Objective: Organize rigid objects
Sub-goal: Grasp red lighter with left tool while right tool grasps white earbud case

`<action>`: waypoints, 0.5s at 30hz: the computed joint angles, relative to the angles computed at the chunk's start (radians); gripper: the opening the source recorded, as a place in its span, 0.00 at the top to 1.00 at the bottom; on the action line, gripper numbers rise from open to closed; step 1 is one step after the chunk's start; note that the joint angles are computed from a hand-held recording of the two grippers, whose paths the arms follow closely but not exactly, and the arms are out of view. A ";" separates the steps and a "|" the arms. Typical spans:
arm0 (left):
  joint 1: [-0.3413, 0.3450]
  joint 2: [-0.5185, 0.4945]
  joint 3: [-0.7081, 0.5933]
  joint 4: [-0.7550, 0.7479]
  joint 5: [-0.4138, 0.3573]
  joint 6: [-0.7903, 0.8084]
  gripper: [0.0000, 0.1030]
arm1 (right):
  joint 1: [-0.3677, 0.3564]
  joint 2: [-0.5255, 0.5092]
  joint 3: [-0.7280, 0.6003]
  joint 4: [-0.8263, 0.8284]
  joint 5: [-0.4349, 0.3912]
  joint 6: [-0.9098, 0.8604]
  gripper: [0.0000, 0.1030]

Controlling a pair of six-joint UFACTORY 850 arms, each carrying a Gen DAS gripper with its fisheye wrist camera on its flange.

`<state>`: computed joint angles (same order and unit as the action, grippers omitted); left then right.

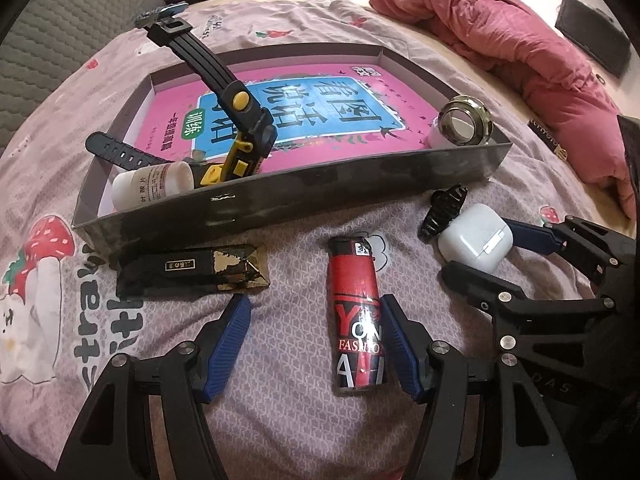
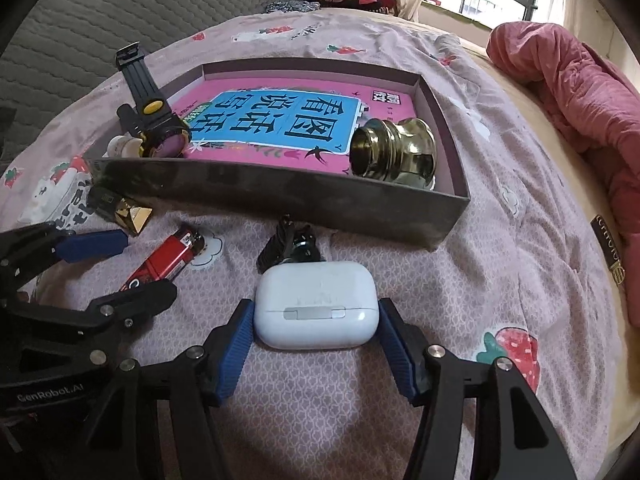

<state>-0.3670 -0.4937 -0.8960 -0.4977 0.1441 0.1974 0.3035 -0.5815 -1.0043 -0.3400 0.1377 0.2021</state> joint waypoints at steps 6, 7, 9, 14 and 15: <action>-0.003 -0.014 -0.010 -0.010 0.013 0.008 0.35 | -0.004 -0.012 -0.012 -0.102 -0.008 0.111 0.41; -0.002 -0.015 -0.011 0.013 0.014 -0.016 0.35 | -0.004 -0.012 -0.012 -0.103 -0.008 0.108 0.41; 0.000 -0.020 -0.014 0.052 0.015 -0.055 0.35 | -0.006 -0.011 -0.009 -0.116 -0.003 0.114 0.41; 0.003 -0.029 -0.021 0.141 0.019 -0.129 0.36 | -0.007 -0.008 -0.005 -0.112 -0.001 0.097 0.42; 0.005 -0.031 -0.023 0.176 0.020 -0.160 0.36 | -0.007 -0.008 -0.005 -0.126 -0.001 0.109 0.42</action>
